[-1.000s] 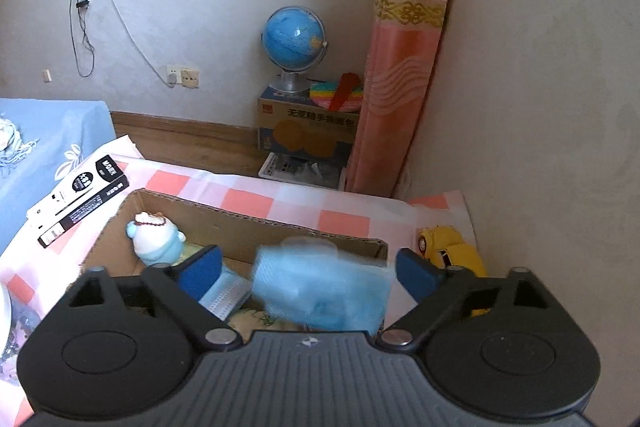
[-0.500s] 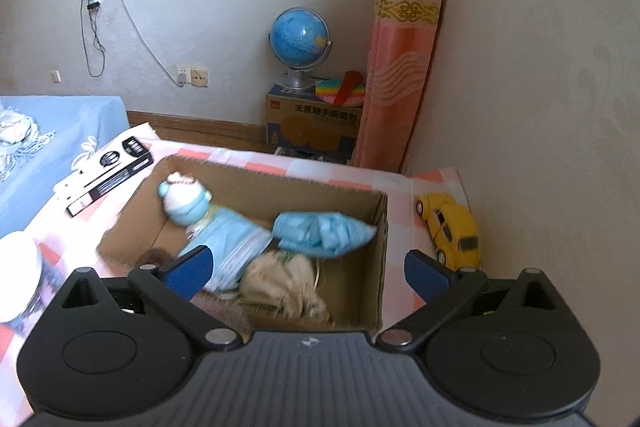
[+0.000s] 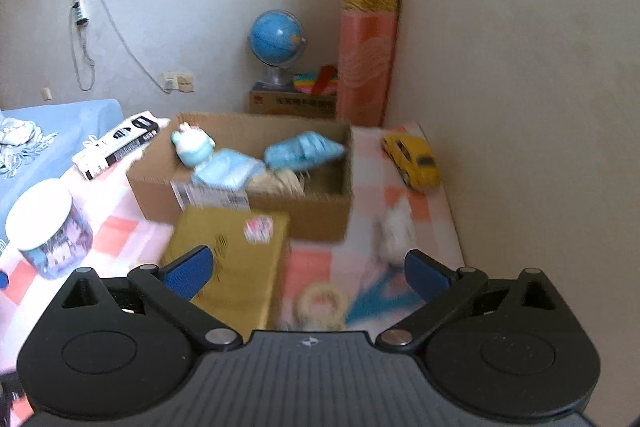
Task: Organize soft objects
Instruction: 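Move the right gripper back over the floral blue sachet on the table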
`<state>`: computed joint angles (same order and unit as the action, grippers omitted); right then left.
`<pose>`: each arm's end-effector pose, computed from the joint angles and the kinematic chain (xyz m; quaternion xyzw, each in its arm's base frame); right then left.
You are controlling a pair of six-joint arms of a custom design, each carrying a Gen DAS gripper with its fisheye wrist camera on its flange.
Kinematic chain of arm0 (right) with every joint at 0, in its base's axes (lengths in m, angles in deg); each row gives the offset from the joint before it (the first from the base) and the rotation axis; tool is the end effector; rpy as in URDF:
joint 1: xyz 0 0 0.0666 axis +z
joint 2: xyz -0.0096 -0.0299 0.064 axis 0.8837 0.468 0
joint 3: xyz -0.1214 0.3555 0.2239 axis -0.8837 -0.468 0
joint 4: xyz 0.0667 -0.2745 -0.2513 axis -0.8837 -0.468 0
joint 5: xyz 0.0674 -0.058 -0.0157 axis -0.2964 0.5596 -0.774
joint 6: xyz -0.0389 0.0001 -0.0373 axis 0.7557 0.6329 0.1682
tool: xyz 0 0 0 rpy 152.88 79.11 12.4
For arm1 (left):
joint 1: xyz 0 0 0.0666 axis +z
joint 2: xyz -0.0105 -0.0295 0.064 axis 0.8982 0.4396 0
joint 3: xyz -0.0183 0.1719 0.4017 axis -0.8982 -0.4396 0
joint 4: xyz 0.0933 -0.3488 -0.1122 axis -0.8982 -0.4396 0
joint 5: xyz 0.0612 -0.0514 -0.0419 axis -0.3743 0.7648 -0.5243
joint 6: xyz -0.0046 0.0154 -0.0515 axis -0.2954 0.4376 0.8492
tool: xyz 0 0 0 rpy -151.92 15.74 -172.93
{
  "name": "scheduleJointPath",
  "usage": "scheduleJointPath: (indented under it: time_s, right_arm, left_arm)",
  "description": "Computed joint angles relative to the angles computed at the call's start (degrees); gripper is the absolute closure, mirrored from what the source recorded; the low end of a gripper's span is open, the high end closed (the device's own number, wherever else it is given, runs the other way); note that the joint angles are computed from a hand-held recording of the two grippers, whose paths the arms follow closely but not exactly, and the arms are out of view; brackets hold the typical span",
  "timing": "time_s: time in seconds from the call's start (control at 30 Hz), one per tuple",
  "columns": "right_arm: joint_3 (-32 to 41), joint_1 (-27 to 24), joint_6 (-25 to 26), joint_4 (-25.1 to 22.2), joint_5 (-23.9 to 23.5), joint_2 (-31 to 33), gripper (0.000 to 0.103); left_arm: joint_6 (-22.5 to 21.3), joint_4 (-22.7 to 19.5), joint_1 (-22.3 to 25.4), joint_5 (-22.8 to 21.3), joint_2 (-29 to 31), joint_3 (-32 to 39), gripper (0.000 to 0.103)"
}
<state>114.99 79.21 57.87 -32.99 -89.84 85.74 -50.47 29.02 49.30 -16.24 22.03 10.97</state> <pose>0.6267 0.2023 0.3576 -0.2992 0.8600 0.1303 0.3922 0.4189 -0.0968 0.3160 -0.0802 0.8929 0.0486 0.4403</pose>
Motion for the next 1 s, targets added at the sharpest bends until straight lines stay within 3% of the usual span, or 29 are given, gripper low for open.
scheduleJointPath:
  time_s: [0.33, 1.0]
  right_arm:
    - [-5.0, -1.8, -4.4, 0.9, 6.2, -0.3, 0.0]
    - [-5.5, -1.7, -1.7, -0.6, 6.5, 2.1, 0.0]
  left_arm:
    - [-0.7, -0.7, -0.8, 0.1, 0.6, 0.7, 0.001]
    - [-0.7, -3.5, -0.8, -0.2, 2.4, 2.6, 0.001]
